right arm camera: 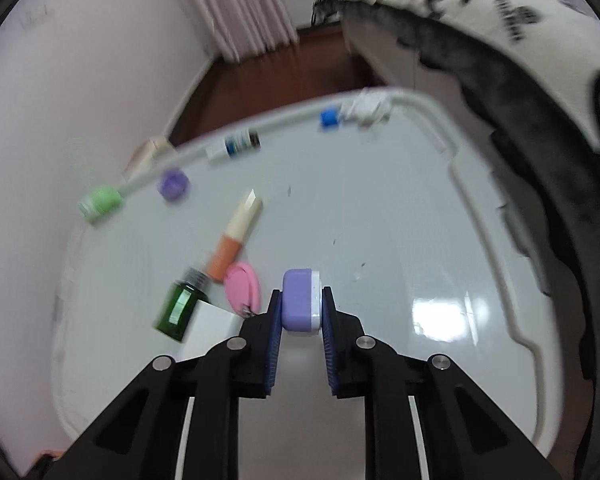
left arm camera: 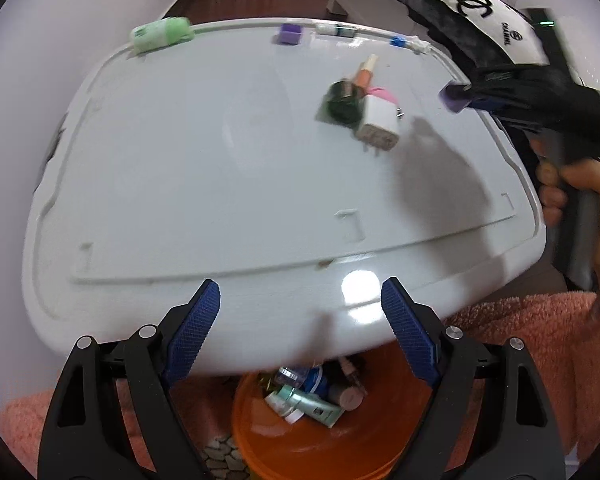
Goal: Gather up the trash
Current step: 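Drop the white charger plug into the bucket with the left gripper while the right drops the lavender cap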
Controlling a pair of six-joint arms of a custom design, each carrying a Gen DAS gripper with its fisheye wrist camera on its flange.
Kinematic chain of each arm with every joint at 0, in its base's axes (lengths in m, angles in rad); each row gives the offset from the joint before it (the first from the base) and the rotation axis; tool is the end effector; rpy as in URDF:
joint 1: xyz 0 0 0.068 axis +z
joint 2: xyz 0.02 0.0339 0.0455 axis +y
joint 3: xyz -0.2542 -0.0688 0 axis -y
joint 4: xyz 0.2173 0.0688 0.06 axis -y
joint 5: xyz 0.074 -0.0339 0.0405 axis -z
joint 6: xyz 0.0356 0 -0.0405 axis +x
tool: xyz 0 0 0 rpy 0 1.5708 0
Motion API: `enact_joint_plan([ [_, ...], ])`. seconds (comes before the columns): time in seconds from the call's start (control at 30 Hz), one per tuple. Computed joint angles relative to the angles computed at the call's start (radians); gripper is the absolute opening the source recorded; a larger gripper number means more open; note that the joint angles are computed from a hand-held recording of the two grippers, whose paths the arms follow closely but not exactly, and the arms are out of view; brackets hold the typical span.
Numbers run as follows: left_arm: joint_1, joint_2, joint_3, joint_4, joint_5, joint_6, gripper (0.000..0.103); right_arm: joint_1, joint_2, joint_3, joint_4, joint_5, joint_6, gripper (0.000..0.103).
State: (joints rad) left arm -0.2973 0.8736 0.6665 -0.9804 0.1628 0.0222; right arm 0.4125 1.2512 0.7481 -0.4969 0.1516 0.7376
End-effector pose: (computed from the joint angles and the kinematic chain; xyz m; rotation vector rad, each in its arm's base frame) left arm 0.1155 -0.0414 0.2212 0.4838 2.7270 -0.2975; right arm 0.2023 0.0826 0.2107 0.4728 2.5286 0.2465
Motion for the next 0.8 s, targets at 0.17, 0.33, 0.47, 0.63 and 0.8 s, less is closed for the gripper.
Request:
enact_joint_plan([
  [0.17,-0.174,0.211,0.015,0.215,0.012,-0.152,0.081,0.032,-0.215,-0.052,-0.041,0.015,0.033,0.019],
  [0.33,-0.236,0.485,0.111,0.381,-0.024,-0.261,0.081,0.013,-0.259,-0.057,-0.004,-0.027,0.024,0.019],
  [0.47,-0.286,0.628,0.210,0.420,-0.100,-0.276,0.081,-0.070,-0.329,-0.071,0.010,-0.116,0.005,0.019],
  [0.63,-0.318,0.765,0.321,0.426,-0.153,-0.299,0.081,-0.079,-0.382,-0.064,0.010,-0.137,-0.004,0.019],
  [0.8,-0.331,0.821,0.393,0.398,-0.197,-0.301,0.062,-0.091,-0.383,-0.074,0.021,-0.161,0.002,0.019],
])
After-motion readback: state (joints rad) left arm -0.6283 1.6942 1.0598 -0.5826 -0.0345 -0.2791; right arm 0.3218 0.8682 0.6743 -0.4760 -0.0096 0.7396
